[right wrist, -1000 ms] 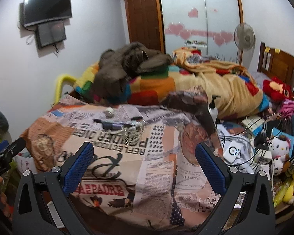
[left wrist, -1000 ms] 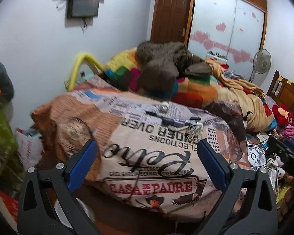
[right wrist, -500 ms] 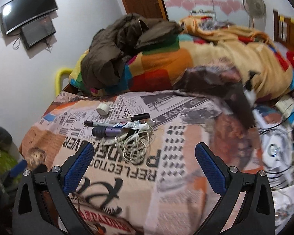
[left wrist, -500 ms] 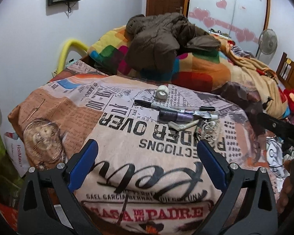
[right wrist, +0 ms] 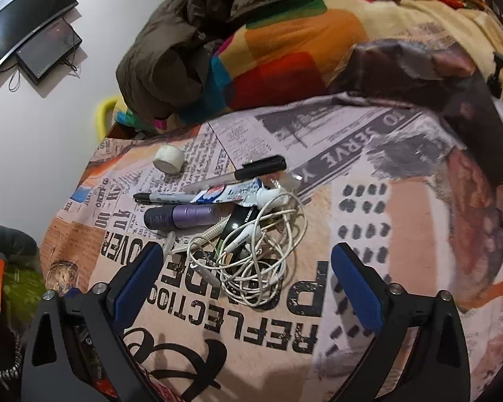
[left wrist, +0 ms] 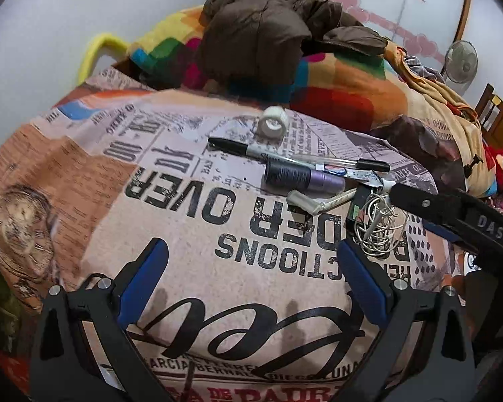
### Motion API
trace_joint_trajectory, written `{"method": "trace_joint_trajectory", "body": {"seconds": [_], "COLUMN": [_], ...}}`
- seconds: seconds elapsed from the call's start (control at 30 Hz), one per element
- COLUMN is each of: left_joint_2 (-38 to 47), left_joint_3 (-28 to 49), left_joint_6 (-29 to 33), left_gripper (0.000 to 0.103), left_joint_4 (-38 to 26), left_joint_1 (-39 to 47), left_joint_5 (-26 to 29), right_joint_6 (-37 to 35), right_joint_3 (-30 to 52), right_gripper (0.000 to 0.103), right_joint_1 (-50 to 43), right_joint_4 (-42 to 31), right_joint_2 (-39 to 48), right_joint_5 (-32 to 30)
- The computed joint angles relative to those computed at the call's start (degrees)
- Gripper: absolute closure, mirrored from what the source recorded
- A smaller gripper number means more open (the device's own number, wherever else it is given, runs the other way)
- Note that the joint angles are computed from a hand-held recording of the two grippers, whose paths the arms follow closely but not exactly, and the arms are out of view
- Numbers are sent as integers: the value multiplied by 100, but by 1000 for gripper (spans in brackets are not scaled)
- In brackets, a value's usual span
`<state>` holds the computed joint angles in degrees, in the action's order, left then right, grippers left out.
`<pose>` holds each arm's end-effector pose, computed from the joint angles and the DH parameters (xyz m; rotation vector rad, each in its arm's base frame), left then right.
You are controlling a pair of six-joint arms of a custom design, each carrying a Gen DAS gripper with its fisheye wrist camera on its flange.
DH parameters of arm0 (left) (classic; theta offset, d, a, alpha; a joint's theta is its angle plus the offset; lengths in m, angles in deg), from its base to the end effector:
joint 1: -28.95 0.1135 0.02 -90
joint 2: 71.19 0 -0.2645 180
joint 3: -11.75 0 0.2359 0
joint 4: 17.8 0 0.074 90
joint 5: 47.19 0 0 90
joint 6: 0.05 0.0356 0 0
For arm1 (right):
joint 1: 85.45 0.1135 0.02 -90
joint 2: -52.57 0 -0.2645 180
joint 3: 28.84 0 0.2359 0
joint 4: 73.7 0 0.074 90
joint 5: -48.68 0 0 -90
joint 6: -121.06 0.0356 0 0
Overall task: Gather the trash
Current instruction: 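Move the right tool toward the white earphone cable on the blanket, then close the right gripper on the earphone cable while the left gripper grasps the metal key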
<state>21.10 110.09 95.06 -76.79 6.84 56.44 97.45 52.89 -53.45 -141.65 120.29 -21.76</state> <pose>0.3031 -0.1322 0.3160 0.6869 2.4108 -0.4201 0.1860 0.1022 0.3284 0.8594 2.3102 0.3291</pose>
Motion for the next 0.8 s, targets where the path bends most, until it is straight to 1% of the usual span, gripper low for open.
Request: {"method": "trace_joint_trajectory", "body": {"seconds": [0.03,0.07,0.13,0.17,0.2,0.23,0.3,0.33,0.37,0.4,0.43,0.47,0.53,0.57,0.63,0.8], "left_joint_2": [73,127,265,319,392,486,678,773,820,909,966,1027,1167,1207,1303,1433], "left_joint_3": [35,69,174,223,294,390,612,707,745,825,879,936,1058,1080,1129,1120], "left_joint_6": [-9,-11,-40,-55,-66,-70,-59,-114,-161,-212,-222,-228,-248,-262,-345,-600], "left_gripper": [1,1,1,2,6,12,22,24,25,29,34,37,47,48,54,58], "left_joint_4": [1,4,17,13,5,-18,-184,-230,-238,-277,-309,-339,-375,-373,-370,-222], "left_joint_1": [-12,-14,-45,-67,-92,-128,-146,-147,-152,-151,-160,-181,-262,-291,-378,-547], "left_joint_5": [19,29,113,144,171,214,376,462,517,622,664,680,655,650,620,408], "right_joint_6": [-17,-62,-97,-128,-206,-329,-514,-568,-634,-700,-721,-758,-745,-735,-716,-530], "right_joint_3": [-28,-66,-28,2,-8,-32,-112,-130,-154,-187,-177,-170,-72,-36,-43,-137], "right_gripper": [18,21,35,39,48,56,60,65,66,70,75,77,81,81,88,92], "right_joint_1": [-13,-22,8,44,39,16,-47,-79,-115,-151,-151,-145,-79,-38,-5,108], "right_joint_4": [50,108,48,-15,-17,7,27,42,40,22,17,-50,-219,-331,-342,-609], "right_joint_2": [31,73,185,234,236,220,123,101,50,-41,-43,-116,-108,-145,-208,-545], "right_joint_5": [-71,-182,-175,-126,-130,-182,-254,-277,-311,-340,-337,-308,-171,-89,-85,123]}}
